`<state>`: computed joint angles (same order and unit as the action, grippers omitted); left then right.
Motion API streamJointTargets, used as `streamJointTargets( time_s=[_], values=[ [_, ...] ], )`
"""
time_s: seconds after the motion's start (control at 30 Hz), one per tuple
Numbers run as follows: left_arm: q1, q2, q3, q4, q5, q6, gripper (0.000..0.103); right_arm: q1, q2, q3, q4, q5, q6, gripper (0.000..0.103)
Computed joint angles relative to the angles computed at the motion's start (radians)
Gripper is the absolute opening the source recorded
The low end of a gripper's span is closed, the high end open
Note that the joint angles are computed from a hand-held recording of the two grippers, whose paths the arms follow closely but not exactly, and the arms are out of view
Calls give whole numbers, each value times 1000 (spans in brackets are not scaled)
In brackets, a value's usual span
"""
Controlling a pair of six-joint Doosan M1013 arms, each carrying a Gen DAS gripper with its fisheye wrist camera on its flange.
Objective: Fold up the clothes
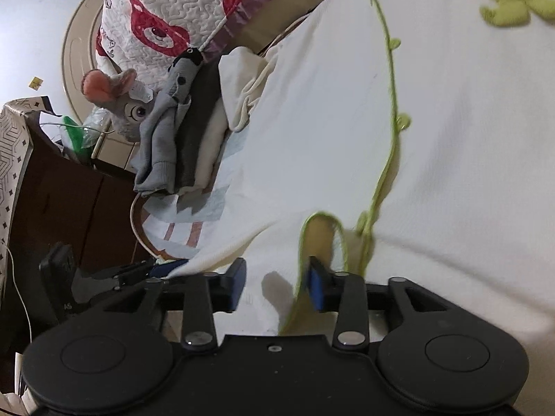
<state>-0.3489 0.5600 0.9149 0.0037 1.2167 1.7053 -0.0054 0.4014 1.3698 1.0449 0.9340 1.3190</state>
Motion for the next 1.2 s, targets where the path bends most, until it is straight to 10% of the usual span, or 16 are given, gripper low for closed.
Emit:
streamJointTargets(
  time_s=[0.1,0.4,0.6,0.7,0.83,1.2],
  values=[
    [9,-11,10,-58,11,84,45,8,11,-15,27,15,-50,6],
    [25,-24,8,-102,53,114,13,-73,1,61,460,177,-43,6],
    [39,-44,-5,-110,88,92,14,-93,-28,53,340,208,-4,6],
    [23,-28,-23,-110,186,190,37,-86,-18,11,185,300,11,6],
    [0,-48,19,-73,108,223,53,-64,-15,-19,79,366,-20,6],
    [-43,-37,76,13,-57,217,75,-121,-42,87,584,230,-210,6]
  ],
)
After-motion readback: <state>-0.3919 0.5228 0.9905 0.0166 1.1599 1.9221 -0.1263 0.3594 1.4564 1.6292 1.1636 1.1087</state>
